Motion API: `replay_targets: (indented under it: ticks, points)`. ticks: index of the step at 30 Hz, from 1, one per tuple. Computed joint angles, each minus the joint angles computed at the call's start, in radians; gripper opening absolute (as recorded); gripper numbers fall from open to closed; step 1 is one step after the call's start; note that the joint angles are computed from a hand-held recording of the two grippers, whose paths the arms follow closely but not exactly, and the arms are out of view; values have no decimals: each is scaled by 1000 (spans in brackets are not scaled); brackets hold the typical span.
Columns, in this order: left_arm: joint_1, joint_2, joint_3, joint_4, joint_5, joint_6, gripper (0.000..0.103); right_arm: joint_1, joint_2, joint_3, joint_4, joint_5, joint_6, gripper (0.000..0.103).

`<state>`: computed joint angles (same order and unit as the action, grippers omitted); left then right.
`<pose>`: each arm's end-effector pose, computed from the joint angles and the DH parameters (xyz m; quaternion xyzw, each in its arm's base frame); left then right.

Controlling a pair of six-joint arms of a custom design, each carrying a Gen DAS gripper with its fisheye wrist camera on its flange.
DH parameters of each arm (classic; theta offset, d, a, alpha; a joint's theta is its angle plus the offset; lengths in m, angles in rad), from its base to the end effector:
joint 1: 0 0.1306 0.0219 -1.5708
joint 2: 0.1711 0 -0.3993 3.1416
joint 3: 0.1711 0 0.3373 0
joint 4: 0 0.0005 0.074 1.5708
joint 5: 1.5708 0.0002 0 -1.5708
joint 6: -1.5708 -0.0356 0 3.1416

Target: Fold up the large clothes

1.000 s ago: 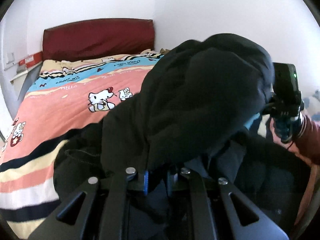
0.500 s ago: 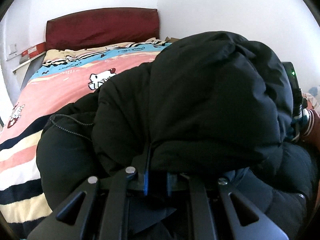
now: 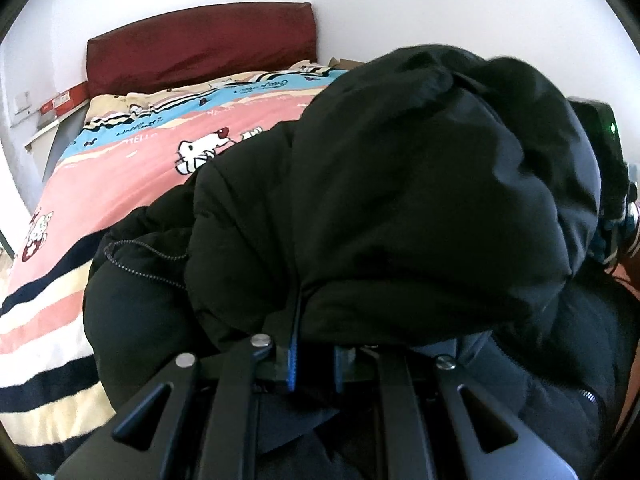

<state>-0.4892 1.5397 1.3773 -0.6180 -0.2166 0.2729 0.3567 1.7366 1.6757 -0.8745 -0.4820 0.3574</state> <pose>0.4338 -0.2228 0.3948 0.0577 0.9166 -0.0497 0.3924 0.5126 0.2081 0.4019 -0.3923 0.8383 0.2266 0.3034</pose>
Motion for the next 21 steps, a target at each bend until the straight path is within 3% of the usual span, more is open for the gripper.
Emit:
replay_targets:
  ticks: [8, 12, 15, 18, 20, 21]
  points:
    - [1, 15, -41, 52, -18, 43, 14, 2, 20, -60, 69, 10, -15, 29]
    - [-8, 56, 20, -17, -73, 49, 14, 12, 53, -30, 56, 32, -39, 29]
    - [-8, 58, 50, -64, -70, 69, 15, 18, 52, -10, 23, 51, -35, 32]
    - [-17, 61, 73, -98, -90, 78, 18, 25, 45, 1, -4, 63, -20, 43]
    - [-25, 64, 84, -114, -107, 79, 19, 34, 39, 4, -18, 67, -6, 62]
    - [-29, 65, 89, -121, -114, 81, 20, 35, 37, 3, -21, 66, -1, 65]
